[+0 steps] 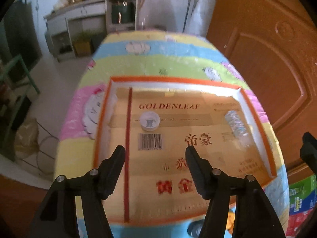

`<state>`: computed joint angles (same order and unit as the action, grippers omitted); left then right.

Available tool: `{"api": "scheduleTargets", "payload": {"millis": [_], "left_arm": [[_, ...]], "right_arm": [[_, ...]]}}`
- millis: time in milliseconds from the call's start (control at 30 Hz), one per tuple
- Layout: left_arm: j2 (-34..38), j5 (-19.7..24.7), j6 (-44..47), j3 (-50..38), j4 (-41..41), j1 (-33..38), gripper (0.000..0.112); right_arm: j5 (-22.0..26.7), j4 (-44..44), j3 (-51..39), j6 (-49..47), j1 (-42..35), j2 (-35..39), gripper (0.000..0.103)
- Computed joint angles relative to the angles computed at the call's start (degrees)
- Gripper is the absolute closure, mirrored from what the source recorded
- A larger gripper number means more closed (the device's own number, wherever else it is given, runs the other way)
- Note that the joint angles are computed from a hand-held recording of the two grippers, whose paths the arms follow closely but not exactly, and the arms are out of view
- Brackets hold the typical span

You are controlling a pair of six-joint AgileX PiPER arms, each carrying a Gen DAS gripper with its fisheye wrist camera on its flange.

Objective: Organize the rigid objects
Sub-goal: 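Withdraw both tools from the lid back toward the remaining objects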

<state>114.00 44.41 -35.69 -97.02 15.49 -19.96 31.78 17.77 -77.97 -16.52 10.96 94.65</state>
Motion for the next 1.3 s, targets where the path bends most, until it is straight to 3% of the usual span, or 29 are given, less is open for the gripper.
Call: {"api": "scheduleTargets", "payload": {"millis": [100,200,267,433,567,767,1067,1300], "left_arm": [[-7.06,-1.97,-8.97,7.75,7.42,-3.03,0.047],[-15.00,-6.89,-12.90,16.55,8.22,-4.32,0.048],[-19.35,-7.76,-15.75,20.78,10.69,-5.89,0.050],[-26.67,-2.40,-26.11,26.79,21.47,-12.33,0.050],[-31.95,1.02,-31.51,31.16,25.50,-16.88,0.050],[-38.66,6.86,-40.99,37.82,30.86,-26.40,0.050],[-40.01,17.76,-53.74,43.44,36.49,-41.04,0.050],[-38.35,23.45,-61.15,45.30,37.33,-48.04,0.051]], "right_arm": [[-2.08,-0.29,6.35,0.74,0.98,-5.93,0.053],[-3.76,-1.66,12.45,2.80,2.24,-11.75,0.053],[-4.58,-3.08,15.72,4.53,3.08,-14.85,0.053],[-5.08,-8.22,23.22,10.37,5.69,-23.18,0.053],[-4.66,-14.33,27.25,16.58,8.08,-28.53,0.053],[-2.27,-15.27,31.47,18.26,8.74,-35.16,0.053],[-0.31,-22.92,36.81,26.72,13.19,-41.45,0.053],[0.91,-29.71,40.23,35.31,18.05,-43.65,0.053]]}}
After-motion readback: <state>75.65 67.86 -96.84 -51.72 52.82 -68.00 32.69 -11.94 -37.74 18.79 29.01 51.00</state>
